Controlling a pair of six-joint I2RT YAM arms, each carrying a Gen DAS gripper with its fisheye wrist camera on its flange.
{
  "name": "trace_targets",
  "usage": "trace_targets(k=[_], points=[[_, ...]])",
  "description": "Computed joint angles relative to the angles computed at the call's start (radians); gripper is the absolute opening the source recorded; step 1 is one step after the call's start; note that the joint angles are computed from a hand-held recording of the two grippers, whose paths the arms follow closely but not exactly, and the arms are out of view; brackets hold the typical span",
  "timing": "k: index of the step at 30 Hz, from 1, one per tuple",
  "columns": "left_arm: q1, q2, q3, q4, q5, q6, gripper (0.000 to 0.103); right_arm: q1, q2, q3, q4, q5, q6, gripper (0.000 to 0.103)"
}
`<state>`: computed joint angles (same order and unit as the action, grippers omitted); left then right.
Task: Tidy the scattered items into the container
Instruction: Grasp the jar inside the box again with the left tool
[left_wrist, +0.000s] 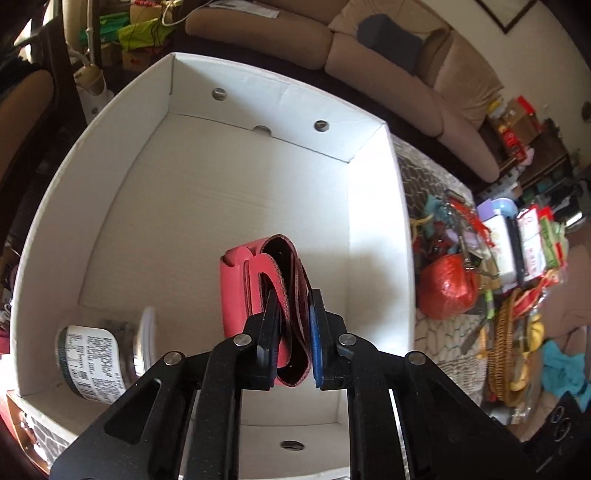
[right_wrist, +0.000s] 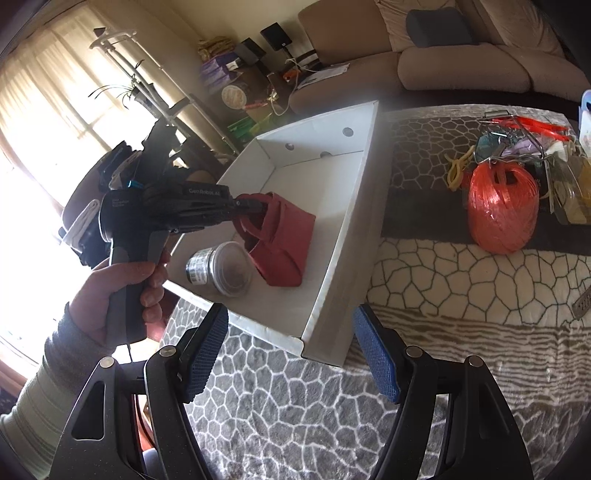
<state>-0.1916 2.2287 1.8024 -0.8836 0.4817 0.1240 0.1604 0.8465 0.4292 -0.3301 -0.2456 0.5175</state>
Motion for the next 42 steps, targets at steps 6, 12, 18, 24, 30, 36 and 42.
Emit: trace_targets(k=[6, 12, 18, 24, 30, 36, 42], points=[[-0.087, -0.019, -0.042, 0.086, -0.229, 0.007, 0.041, -0.016, -0.042, -0.025, -0.037, -0.008, -0.001, 0.073], [-0.019, -0.106, -0.167, 0.265, -0.538, 0.116, 0.066, -0.059, -0.166, -0.038, -0.15, 0.003, -0.038, 0.073], [0.08, -0.152, -0.138, 0.212, -0.47, 0.194, 0.09, -0.13, -0.216, -0.067, -0.167, -0.052, -0.04, 0.074], [0.074, -0.049, -0.118, 0.198, -0.625, 0.263, 0.09, -0.06, -0.261, -0.077, -0.183, -0.017, 0.001, 0.075], [0.092, -0.004, -0.094, 0.179, -0.629, 0.228, 0.095, -0.045, -0.28, -0.086, -0.203, 0.003, 0.004, 0.076], [0.094, -0.019, -0.078, 0.123, -0.579, 0.212, 0.095, -0.046, -0.292, -0.123, -0.18, -0.011, 0.012, 0.077], [0.03, 0.047, -0.057, 0.114, -0.672, 0.191, 0.096, 0.002, -0.272, -0.158, -0.123, 0.001, 0.054, 0.077]])
